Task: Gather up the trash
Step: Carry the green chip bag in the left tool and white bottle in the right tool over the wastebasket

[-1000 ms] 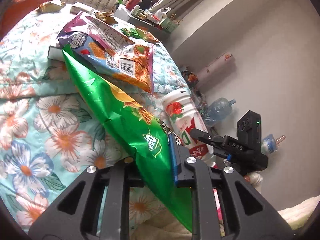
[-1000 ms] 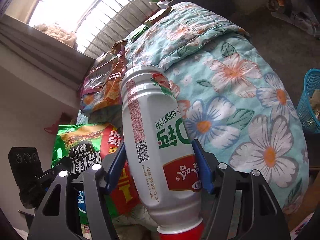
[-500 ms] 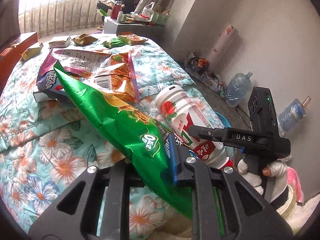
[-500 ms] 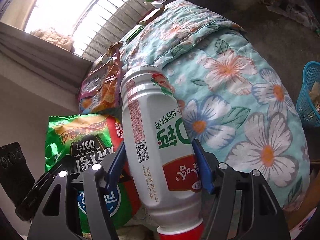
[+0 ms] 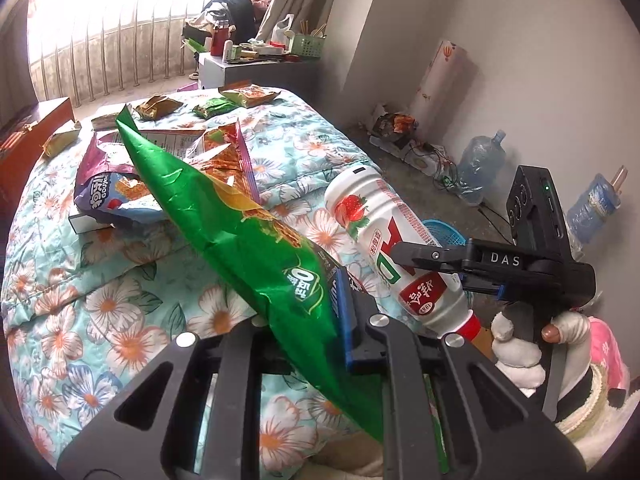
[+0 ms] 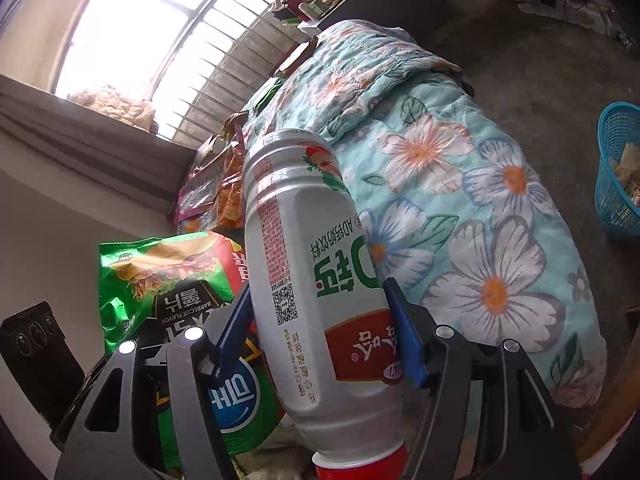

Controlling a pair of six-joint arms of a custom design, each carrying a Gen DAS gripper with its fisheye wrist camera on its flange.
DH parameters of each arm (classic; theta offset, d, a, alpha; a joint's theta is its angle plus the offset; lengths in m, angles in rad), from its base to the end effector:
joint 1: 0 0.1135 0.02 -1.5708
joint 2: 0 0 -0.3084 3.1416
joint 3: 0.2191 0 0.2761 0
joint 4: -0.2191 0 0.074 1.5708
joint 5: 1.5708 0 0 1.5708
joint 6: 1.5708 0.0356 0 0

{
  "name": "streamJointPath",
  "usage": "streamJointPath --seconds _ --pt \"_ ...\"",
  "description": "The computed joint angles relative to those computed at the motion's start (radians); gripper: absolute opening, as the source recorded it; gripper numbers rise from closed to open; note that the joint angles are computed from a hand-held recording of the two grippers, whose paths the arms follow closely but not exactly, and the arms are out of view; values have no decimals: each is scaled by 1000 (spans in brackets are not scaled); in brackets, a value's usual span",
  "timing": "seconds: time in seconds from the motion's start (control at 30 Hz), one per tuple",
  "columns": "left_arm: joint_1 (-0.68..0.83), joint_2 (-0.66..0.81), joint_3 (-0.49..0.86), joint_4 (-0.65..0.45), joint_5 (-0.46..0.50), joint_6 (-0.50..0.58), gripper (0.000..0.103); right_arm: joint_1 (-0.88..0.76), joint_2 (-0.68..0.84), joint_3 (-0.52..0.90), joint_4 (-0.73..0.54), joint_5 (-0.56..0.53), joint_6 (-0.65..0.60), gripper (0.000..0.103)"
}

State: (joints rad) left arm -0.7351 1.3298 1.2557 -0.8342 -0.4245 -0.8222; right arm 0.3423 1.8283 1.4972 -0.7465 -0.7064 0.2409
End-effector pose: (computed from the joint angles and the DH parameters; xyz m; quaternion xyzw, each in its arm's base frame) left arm 0.2213 -0.1803 0.3690 -0.1087 0.9206 -0.0815 0.3662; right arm 0.3886 0.1630 0.2918 -0.1304 0.9044 0.3871 0.1229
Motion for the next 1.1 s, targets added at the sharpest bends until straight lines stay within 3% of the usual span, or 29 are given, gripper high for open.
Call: streamJointPath --seconds 0.43,0.7,0.93,1.1 --pt "-74 101 142 -60 -81 43 9 -101 -73 -67 44 -109 -1 62" --pt "-98 198 262 -73 -103 124 9 -208 -110 -99 88 -175 7 62" --pt "-69 319 434 -23 -24 279 9 -354 -136 -108 149 -196 53 62" --pt "-25 480 644 3 128 405 9 -510 -152 -126 241 -156 122 62"
